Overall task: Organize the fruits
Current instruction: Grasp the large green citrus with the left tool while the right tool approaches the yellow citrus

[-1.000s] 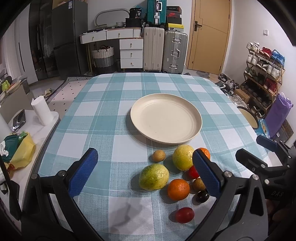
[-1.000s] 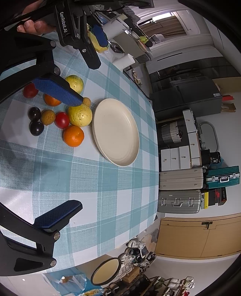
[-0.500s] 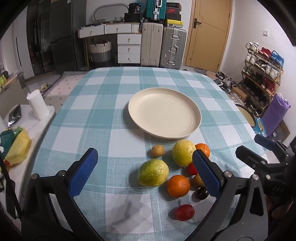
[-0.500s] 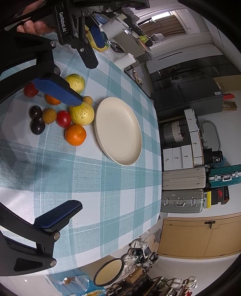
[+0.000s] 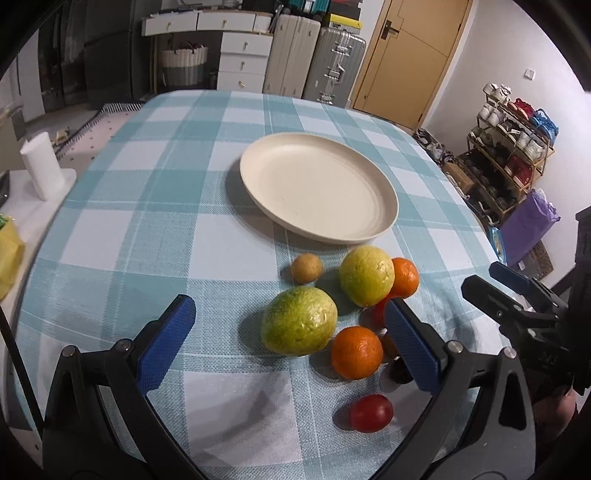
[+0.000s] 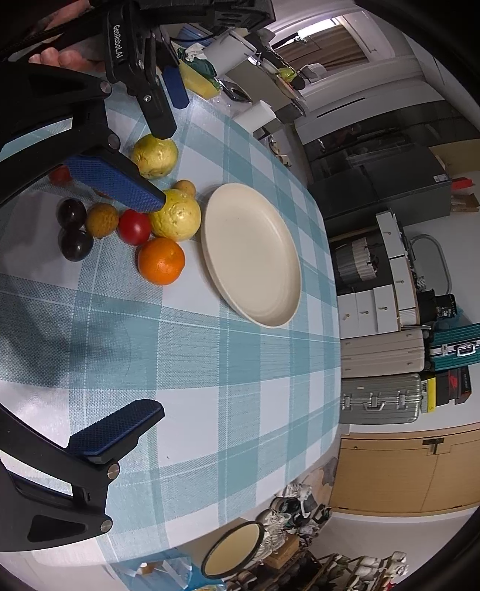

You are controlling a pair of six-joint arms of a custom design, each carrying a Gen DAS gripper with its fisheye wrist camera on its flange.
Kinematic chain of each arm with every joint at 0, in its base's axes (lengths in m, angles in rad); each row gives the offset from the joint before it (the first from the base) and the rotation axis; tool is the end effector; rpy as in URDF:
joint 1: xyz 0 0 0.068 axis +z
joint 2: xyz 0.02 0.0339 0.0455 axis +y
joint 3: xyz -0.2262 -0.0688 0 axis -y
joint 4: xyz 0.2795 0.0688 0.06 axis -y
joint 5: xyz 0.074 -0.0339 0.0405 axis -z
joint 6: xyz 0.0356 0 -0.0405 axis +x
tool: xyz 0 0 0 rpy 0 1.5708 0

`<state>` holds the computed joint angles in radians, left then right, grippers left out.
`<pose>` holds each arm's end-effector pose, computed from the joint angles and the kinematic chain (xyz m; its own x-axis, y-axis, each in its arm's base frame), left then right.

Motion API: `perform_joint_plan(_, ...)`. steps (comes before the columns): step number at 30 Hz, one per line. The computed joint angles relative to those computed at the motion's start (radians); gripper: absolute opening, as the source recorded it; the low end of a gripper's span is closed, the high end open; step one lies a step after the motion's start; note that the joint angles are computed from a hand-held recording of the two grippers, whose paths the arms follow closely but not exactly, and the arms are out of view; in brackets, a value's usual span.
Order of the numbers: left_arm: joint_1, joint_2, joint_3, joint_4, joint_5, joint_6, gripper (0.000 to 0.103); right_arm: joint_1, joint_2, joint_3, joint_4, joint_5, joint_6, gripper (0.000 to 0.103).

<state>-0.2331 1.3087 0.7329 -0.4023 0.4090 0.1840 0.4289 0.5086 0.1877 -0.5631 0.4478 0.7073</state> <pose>0.2770 -0.0803 0.1416 -0.7151 0.3423 -0.6095 0.5685 0.7921 -0.2221 0.1645 0.0583 0.1104 -0.6159 0.3624 -0.6995 0.3618 0.9189 0.1575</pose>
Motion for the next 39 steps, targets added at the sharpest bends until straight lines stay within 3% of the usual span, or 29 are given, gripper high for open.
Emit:
perform_joint_plan(5, 0.002, 0.087, 0.044, -0.01, 0.033, 0.004, 0.1, -0.045, 0.032, -0.011, 0.051, -0.043, -0.029, 0.103)
perform_joint_plan(11, 0.016, 0.167, 0.095, -0.033, 0.088, 0.023, 0.089, -0.096, 0.057, -0.023, 0.096, -0.085, -0.051, 0.103)
perform_joint_plan(20, 0.047, 0.318, 0.202, -0.107, 0.217, 0.056, 0.06, -0.159, 0.103, -0.024, 0.156, -0.157, -0.084, 0.103)
perform_joint_plan(22, 0.053, 0.34, 0.215, -0.113, 0.23, 0.055, 0.048, -0.168, 0.105, -0.025, 0.164, -0.167, -0.088, 0.103)
perform_joint_plan(26, 0.076, 0.398, 0.252, -0.139, 0.285, 0.066, 0.047, -0.169, 0.103, -0.025, 0.162, -0.173, -0.083, 0.103)
perform_joint_plan(39, 0.096, 0.415, 0.264, -0.139, 0.308, 0.076, 0.046, -0.152, 0.134, -0.008, 0.173, -0.168, -0.087, 0.103)
